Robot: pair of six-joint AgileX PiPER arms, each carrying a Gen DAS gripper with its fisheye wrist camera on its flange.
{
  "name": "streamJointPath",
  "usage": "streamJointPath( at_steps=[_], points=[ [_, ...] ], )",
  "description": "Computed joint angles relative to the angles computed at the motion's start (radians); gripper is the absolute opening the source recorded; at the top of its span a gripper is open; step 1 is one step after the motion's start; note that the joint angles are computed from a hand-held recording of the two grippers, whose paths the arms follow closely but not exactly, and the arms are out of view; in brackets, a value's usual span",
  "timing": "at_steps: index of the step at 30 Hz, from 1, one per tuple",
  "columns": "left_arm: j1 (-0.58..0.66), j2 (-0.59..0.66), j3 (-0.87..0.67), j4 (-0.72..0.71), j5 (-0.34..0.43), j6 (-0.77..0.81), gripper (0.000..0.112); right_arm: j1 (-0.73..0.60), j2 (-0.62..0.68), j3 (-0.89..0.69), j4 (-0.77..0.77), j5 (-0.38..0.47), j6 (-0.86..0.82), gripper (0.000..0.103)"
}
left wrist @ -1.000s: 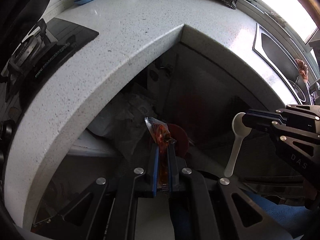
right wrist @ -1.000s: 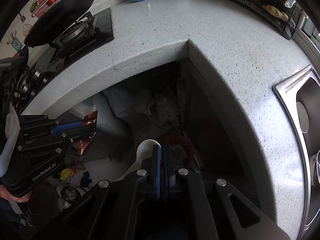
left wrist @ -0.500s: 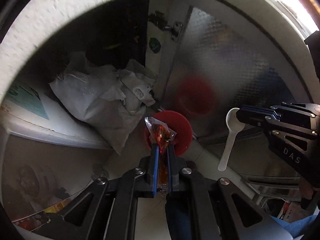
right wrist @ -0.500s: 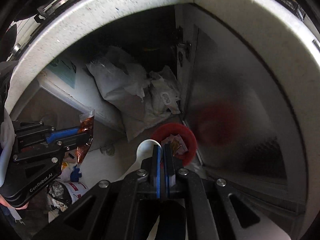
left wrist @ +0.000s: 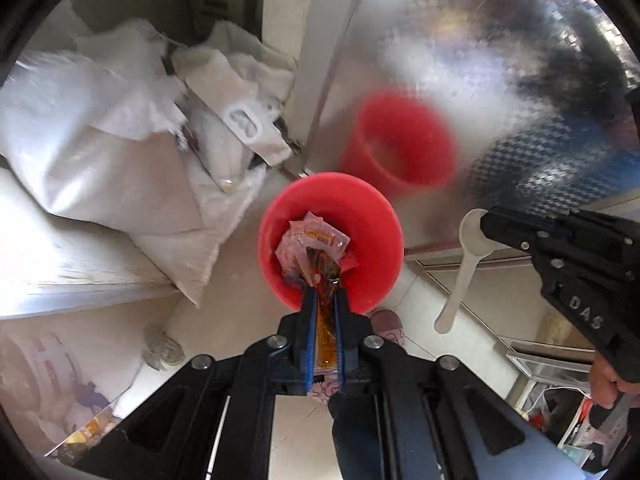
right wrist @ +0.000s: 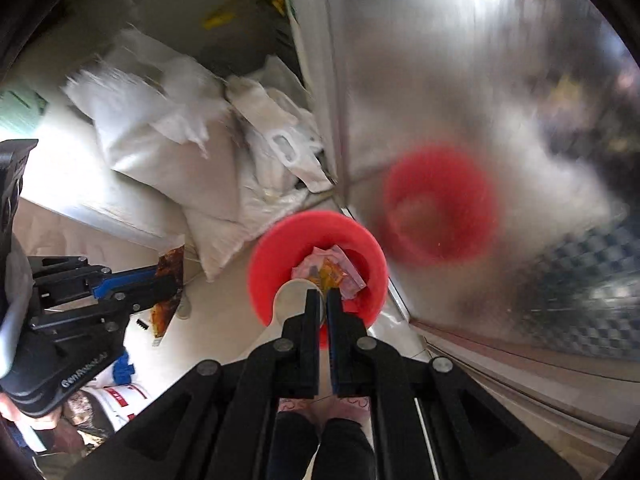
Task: Collect trash
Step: 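Open the left tool to drop the sauce packet into the red bucket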
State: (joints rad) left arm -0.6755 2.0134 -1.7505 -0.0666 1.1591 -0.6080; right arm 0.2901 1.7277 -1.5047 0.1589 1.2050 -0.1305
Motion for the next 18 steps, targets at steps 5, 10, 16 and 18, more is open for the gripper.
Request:
streamJointPath(
  at_steps=[5, 10, 16, 18],
  points=[
    [0.016, 0.067, 0.009, -0.066, -0.055, 0.062, 0.009, -0.024, 0.039, 0.081, 0.008, -0.091, -0.037, 0.003],
    [0.022, 0.125, -0.027, -0.109, -0.074, 0.108, 0.021, -0.05, 0.052, 0.093, 0.004, -0.105, -0.035, 0.003],
    [0.007, 0.167, -0.122, -0.07, -0.006, 0.124, 0.033, -0.065, 0.069, 0.085, 0.001, -0.098, -0.029, 0.003],
    [0.006, 0.175, -0.144, -0.052, 0.018, 0.12, 0.033, -0.064, 0.072, 0.076, 0.002, -0.093, -0.032, 0.003]
  ],
)
